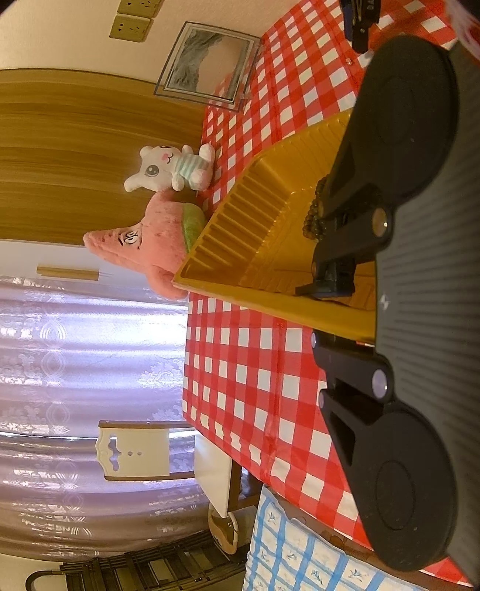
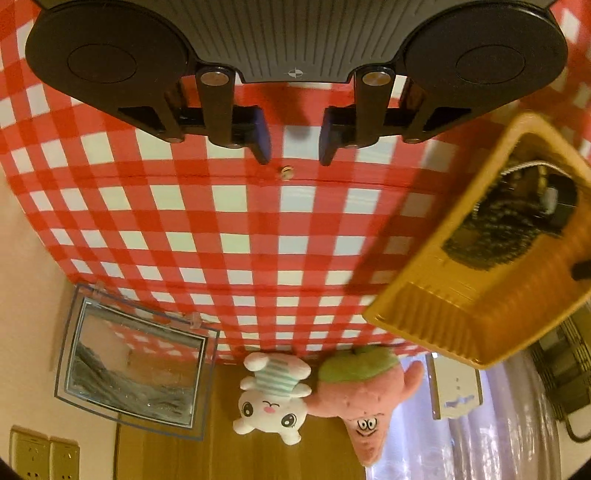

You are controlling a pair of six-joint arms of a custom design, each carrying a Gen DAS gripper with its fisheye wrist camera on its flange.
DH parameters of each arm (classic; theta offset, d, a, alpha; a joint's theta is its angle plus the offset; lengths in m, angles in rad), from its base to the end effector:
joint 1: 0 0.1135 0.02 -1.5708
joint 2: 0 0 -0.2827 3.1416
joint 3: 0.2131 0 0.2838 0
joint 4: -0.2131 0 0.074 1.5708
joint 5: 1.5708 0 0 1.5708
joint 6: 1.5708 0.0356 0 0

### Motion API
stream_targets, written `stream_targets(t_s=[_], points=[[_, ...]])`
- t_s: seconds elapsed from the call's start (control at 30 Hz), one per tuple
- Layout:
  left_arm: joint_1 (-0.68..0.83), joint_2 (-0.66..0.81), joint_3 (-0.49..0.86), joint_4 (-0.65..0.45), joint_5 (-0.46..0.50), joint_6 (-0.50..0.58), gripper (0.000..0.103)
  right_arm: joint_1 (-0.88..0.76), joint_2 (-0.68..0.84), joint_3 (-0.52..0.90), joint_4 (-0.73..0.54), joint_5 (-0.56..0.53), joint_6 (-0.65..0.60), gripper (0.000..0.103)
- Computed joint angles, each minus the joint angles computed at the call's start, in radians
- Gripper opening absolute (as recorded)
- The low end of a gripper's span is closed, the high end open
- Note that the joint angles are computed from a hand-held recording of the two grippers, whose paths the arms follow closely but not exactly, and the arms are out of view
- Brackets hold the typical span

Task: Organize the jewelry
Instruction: 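Pinch the small bead left on the tablecloth with the right tool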

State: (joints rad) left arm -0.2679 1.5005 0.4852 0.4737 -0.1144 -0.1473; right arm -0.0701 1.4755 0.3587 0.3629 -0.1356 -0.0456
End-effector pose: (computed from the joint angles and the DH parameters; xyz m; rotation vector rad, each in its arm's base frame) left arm 0.2818 -0.0731 0.1351 0.0590 2.1102 -0.1277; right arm 0.2481 -0.0126 0.0972 -0.0397 2.3178 0.0991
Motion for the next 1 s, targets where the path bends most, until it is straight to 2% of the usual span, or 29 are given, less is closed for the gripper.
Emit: stream_targets(t_s=[0.3, 0.43, 0.63, 1.0], points=[[-0.006, -0.006, 0.004, -0.021, -0.015, -0.001, 0.006, 0.002, 0.113, 0.051, 0.081, 0.006, -0.048, 0.022], [-0.005, -0.007, 0.004, -0.022, -0.014, 0.000, 0.006, 0.008, 0.144, 0.077, 0.078, 0.010, -0.045, 0.013], [-0.006, -0.006, 0.005, -0.022, -0.015, -0.002, 0.006, 0.020, 0.169, 0.089, 0.082, 0.033, -0.056, 0.007], [-0.006, -0.007, 0.006, -0.025, -0.014, -0.001, 0.006, 0.033, 0.172, 0.099, 0.070, 0.051, -0.111, 0.006]])
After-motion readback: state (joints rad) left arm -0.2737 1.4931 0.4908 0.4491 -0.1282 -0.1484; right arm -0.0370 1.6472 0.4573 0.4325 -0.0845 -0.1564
